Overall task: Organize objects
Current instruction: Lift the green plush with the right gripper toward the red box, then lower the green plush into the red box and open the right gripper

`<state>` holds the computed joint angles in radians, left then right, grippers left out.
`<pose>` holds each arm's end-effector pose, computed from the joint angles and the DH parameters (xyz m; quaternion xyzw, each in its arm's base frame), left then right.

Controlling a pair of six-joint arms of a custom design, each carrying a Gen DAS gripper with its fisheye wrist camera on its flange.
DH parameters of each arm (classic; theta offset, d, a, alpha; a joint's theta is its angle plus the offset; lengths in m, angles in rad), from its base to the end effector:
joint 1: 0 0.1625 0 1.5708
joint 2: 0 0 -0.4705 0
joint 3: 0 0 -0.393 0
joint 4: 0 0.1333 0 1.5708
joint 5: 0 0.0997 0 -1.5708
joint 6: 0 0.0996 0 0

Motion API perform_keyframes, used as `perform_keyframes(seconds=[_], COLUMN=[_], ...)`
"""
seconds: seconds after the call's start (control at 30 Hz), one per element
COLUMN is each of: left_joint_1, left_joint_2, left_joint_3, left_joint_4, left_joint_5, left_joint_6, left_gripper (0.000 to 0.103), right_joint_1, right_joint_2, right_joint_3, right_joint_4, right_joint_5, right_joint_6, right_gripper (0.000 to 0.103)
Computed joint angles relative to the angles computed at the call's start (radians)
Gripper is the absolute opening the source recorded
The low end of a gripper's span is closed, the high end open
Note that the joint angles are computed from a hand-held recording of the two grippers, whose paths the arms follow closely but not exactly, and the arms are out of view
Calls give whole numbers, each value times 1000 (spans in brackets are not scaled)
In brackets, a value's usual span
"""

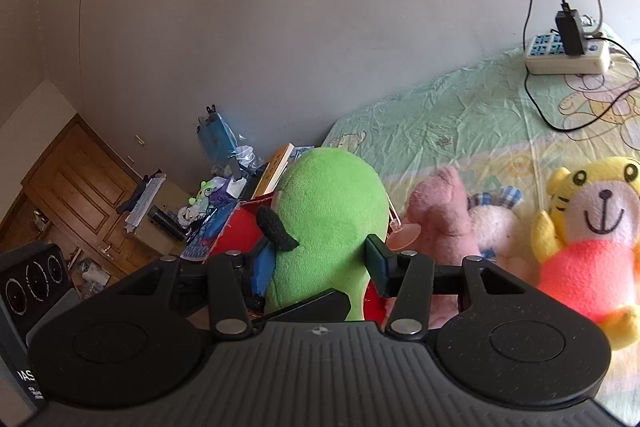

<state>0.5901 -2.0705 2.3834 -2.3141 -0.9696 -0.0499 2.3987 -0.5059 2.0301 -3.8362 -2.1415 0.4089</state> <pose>-0.1216 -0.3097 0.4214 0.3623 0.8623 -0.3200 0.1512 0.4662 -0.3203 0.0034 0.0863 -0.8961 0.4353 0.0123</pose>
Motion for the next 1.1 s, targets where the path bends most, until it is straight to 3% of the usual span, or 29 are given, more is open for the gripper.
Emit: perform_keyframes(seconds=[0.43,0.63,0.77,1.1], left_joint_1=[408,585,661,756], left_joint_2=[51,123,171,255], left_joint_3=[-201,-302,-349,-410], left_joint_4=[-60,-67,-76,-119], left_joint_5=[-145,-188,-188,-184], left_joint_6=[411,559,633,732], left_gripper=[68,67,67,65], right_joint_1=[10,-6,-17,-50], right_joint_2=[241,334,377,433], right_joint_3=[-435,-604,-678,-803], right_joint_4=[247,371,441,578], right_joint_5=[-3,25,31,58], right_joint_6=[5,69,127,282], right_gripper=[52,52,52,52])
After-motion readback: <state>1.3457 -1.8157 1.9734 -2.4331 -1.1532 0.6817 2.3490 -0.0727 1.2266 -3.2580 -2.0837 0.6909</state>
